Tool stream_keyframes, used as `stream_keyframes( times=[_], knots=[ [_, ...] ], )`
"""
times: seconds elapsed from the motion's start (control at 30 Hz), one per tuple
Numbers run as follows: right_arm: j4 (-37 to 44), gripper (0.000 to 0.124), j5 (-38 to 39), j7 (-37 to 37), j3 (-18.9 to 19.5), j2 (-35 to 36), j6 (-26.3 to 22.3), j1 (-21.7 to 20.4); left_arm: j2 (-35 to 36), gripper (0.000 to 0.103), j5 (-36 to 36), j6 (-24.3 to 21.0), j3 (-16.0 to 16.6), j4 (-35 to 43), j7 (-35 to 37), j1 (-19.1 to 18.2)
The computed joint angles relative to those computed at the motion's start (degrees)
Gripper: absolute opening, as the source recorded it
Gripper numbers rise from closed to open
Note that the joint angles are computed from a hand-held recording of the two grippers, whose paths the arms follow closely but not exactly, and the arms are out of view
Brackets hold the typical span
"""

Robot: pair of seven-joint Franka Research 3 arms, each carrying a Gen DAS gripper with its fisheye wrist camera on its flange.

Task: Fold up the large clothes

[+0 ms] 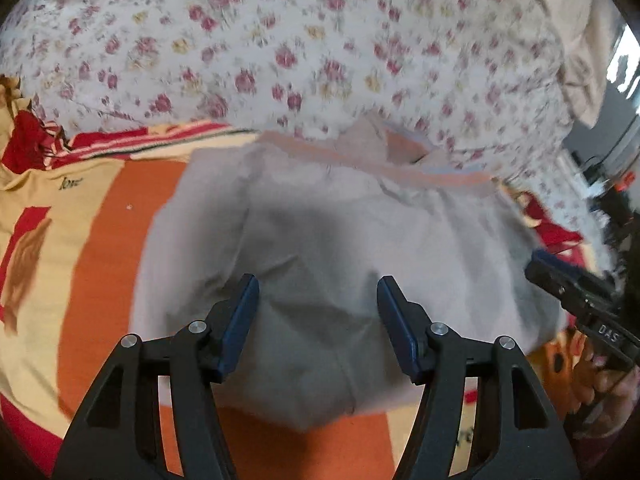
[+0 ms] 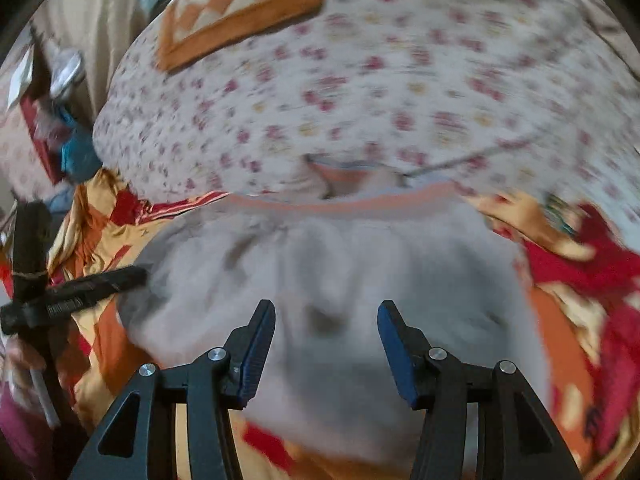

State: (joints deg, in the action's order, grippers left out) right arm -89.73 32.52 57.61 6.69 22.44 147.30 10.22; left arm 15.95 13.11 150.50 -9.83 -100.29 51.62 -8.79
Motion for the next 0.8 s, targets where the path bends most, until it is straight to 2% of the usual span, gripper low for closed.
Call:
stream_keyframes(
  times=[0.1,0.23,0.3,0.37,0.4,0.6,0.8],
  knots=[
    [6.42,0.051,-3.26,2.90,-0.39,5.95,-0.45,2.41,3.34,0.062,7.90,-6.25,2.64,4.34,-4.78,-3.37],
    [11.40,0.051,-12.19,9.03,-3.86,12.04,0.65,6.51,5.28,0.064,12.79,-7.74,3.38,5.44,-6.60,-4.35],
    [13.09,0.052,-14.74,10.80,-4.22,14.37,-0.04,6.77,5.94,0.065,15.34,-8.79,3.67,6.17,-7.08,-5.10],
    [11.51,0.052,-15.13,9.62,-3.14,14.38,3.31,6.09,6.11,0.066,16.00,-9.08,3.54,6.37,-7.26,-5.04],
    [11.29,0.052,-15.61,9.82,-3.13,14.25,3.44,6.09,6.08,0.067,15.92,-8.90,3.42,6.24,-7.58,-4.91],
    [13.54,0.052,-17.51,12.74,-3.43,13.83,-1.75,5.89,5.75,0.068,16.23,-9.10,3.10,5.82,-8.06,-4.71],
    [13.02,0.052,-15.50,12.62,-1.89,12.11,-1.18,4.97,6.23,0.069,16.43,-10.25,3.01,6.71,-8.25,-4.87]
  ],
)
